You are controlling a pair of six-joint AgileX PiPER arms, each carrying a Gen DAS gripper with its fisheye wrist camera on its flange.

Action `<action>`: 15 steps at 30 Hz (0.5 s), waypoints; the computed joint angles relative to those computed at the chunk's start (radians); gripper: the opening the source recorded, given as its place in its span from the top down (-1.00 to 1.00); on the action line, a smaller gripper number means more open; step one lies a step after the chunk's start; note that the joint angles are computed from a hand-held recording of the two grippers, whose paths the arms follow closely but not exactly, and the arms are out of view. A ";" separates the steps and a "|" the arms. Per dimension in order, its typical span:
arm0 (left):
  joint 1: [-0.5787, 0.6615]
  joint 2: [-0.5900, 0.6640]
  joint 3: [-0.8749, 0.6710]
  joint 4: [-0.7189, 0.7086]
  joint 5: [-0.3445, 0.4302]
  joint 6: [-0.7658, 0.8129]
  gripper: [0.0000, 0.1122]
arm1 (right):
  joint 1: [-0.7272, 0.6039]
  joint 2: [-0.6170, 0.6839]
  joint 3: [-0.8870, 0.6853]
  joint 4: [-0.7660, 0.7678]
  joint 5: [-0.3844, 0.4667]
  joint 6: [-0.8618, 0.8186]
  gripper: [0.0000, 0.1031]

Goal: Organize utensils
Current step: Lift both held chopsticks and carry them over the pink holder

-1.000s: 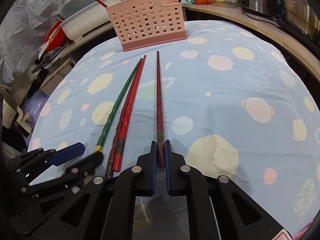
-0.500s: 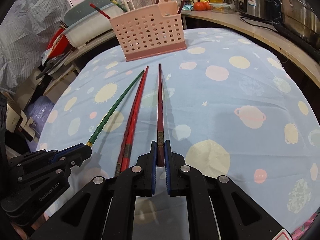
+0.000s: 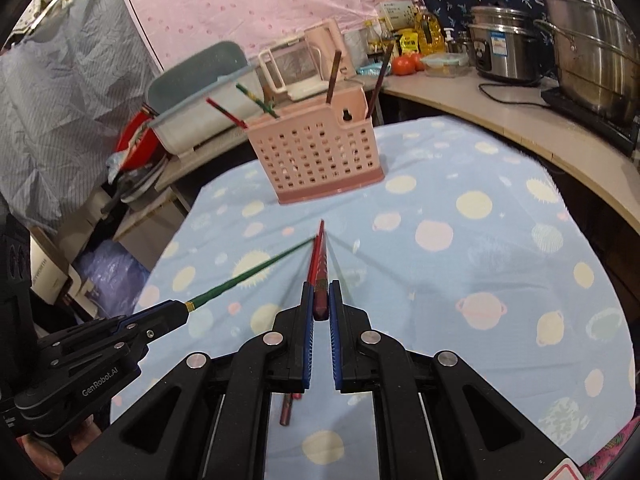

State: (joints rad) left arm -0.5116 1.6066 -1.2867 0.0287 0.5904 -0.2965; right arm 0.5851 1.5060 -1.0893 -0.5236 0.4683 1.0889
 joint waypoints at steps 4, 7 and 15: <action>0.013 0.008 -0.071 0.008 0.019 0.004 0.87 | -0.027 -0.006 -0.062 0.021 0.013 -0.045 0.84; 0.026 0.026 -0.135 0.014 0.040 0.002 0.88 | -0.053 -0.004 -0.107 0.040 0.015 -0.079 0.85; 0.050 0.093 -0.333 0.050 0.101 -0.001 0.88 | -0.086 0.028 -0.229 0.023 0.041 -0.120 0.85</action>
